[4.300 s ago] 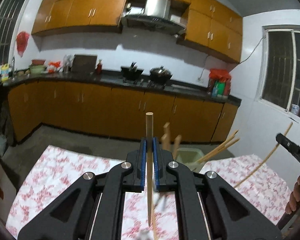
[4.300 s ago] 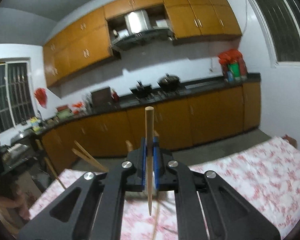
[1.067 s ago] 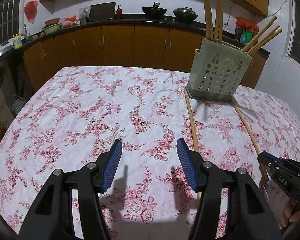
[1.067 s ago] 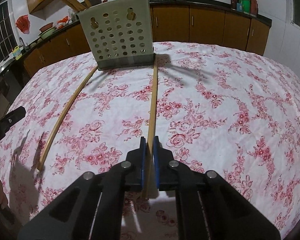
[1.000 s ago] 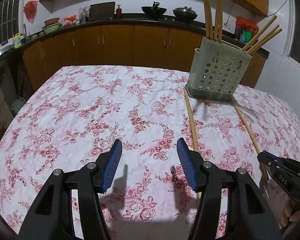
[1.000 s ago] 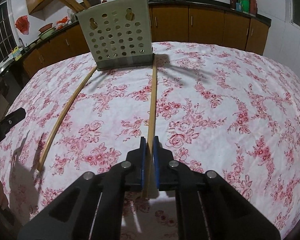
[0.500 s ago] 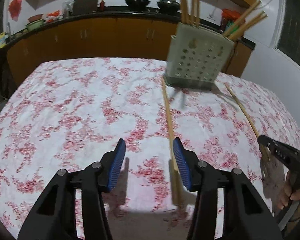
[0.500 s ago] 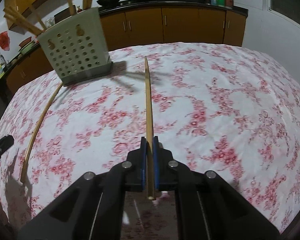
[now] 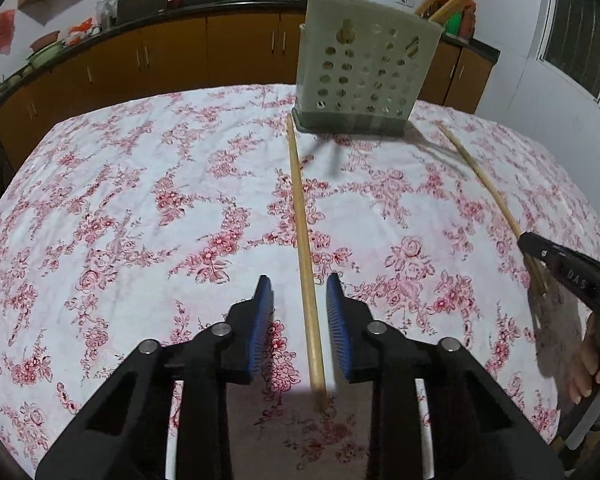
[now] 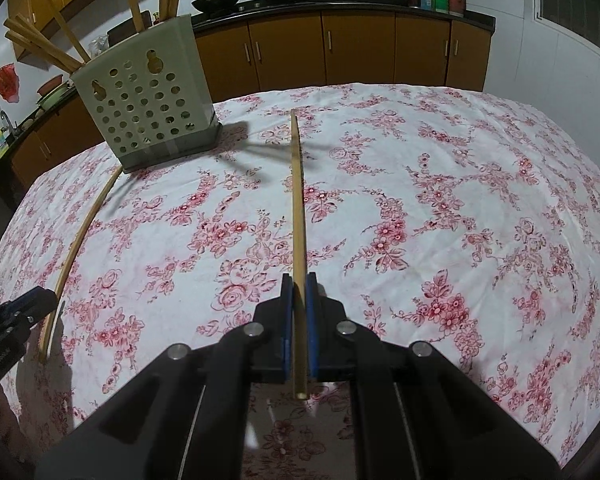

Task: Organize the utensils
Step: 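Close the left tool on a chopstick while the right tool grasps the last nearby chopstick, then raise both held chopsticks over the green holder and lower them in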

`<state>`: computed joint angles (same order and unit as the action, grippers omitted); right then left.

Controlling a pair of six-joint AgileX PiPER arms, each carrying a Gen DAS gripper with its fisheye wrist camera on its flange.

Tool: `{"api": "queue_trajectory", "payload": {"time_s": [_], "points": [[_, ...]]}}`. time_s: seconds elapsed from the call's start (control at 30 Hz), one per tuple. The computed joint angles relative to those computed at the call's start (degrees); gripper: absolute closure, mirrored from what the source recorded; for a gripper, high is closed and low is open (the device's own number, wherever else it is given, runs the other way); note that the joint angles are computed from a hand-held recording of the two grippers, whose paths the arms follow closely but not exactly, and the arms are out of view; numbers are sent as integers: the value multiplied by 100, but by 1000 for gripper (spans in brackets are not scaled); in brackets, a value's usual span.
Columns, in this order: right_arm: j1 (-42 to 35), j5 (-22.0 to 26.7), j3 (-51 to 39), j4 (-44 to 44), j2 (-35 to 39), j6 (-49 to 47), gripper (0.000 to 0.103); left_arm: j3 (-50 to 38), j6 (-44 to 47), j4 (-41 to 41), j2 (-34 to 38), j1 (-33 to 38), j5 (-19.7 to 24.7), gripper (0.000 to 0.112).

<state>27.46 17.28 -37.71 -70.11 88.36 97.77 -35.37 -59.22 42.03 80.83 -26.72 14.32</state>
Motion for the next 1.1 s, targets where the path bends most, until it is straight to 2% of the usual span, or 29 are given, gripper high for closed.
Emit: {"api": "queue_trajectory", "payload": {"time_s": [0.1, 0.17, 0.47, 0.6, 0.67, 1.1], "points": [[2, 1, 2, -6, 0, 4, 95, -26, -387, 374, 65, -93, 115, 97], [10, 7, 1, -8, 2, 13, 95, -52, -349, 328, 91, -35, 124, 104], [66, -13, -116, 40, 94, -90, 95, -129, 286, -188, 140, 643, 18, 104], [81, -73, -243, 92, 189, -289, 95, -142, 885, -648, 167, 985, -175, 104], [101, -53, -333, 278, 269, -564, 95, -115, 1418, -1136, 147, 1112, -298, 104], [12, -242, -128, 81, 136, -355, 94, 50, 1877, -1496, -13, 1155, -346, 104]]}}
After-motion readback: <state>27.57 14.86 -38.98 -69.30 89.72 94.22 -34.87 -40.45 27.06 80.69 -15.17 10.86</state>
